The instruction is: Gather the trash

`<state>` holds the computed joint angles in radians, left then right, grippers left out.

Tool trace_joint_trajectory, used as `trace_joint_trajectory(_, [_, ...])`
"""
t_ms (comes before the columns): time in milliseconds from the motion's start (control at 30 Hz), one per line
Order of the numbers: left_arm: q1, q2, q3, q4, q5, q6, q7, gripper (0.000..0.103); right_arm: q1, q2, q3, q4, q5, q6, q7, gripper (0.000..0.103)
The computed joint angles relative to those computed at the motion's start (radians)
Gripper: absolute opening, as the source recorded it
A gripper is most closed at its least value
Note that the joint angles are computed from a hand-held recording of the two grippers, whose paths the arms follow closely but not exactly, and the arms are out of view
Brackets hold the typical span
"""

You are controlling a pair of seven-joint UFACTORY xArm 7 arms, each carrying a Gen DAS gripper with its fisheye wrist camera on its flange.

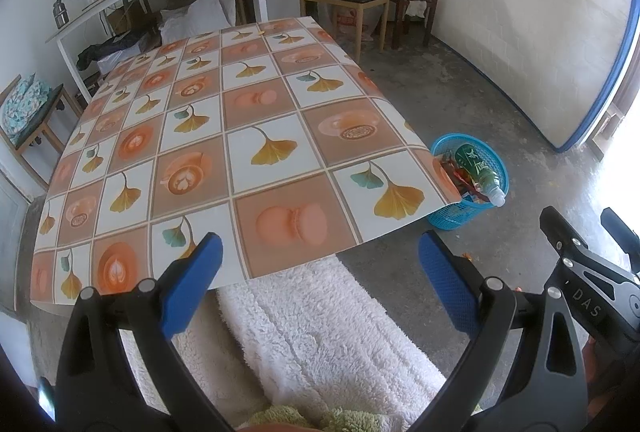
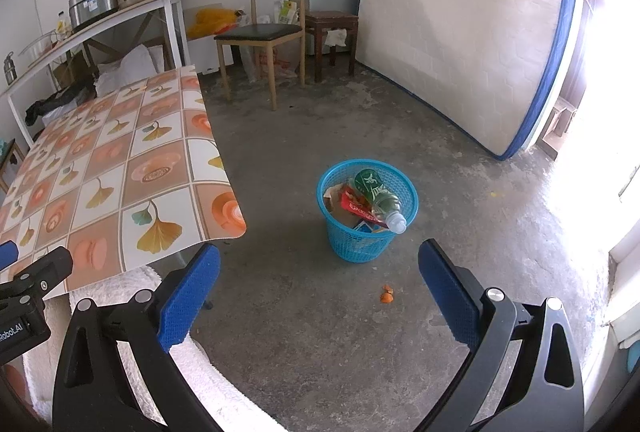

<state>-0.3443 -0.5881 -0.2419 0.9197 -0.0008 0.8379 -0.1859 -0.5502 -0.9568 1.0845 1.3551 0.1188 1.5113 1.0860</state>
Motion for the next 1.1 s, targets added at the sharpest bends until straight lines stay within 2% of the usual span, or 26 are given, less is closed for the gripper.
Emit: trace_joint_trajectory(1100, [-0.001,-0.001,0.002,-0.001,0.0,-0.003,0.002,0.094,-0.023,-0.018,-0.009,0.018,0.014,0.014,-0.027,0.097])
